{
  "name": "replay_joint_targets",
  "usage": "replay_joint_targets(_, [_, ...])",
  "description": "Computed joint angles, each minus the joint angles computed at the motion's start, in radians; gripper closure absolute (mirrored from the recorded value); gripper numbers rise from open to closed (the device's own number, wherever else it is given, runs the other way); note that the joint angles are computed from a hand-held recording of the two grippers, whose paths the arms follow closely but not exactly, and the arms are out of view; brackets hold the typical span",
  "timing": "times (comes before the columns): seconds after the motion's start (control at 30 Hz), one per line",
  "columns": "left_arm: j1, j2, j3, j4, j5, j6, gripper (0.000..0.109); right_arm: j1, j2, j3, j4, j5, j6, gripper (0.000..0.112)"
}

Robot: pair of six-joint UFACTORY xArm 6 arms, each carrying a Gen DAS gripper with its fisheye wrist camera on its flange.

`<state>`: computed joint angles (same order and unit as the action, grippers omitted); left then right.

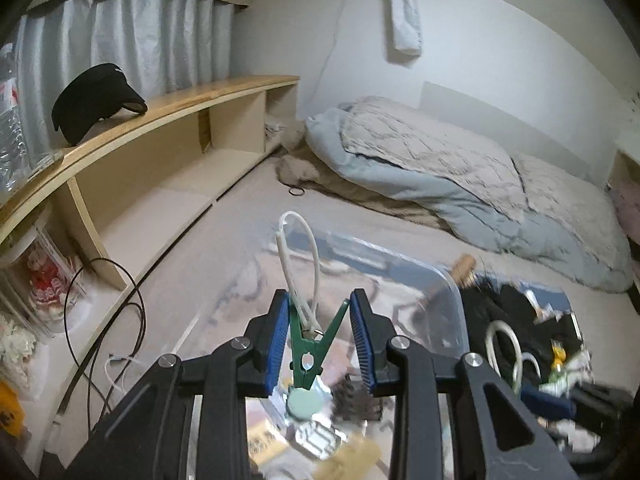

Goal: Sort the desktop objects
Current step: 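Open the left tool to drop its clothespin into the box while the right tool opens too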

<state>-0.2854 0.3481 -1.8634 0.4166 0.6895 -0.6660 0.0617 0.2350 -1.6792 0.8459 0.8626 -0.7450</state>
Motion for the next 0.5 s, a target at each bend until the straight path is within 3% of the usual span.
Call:
replay_joint_targets(0.2, [0.025, 0.124, -0.169, -0.127, 0.047, 0.091, 0.078, -0.011, 0.057, -0.060, -0.010, 0.034, 0.014, 0.085])
replay_joint_targets(0.5, [0.031, 0.344, -0.461, -0.188, 0.262, 0.146, 0.078, -0.016, 0.117, -0.126, -0.017, 0.063, 0.027, 0.085])
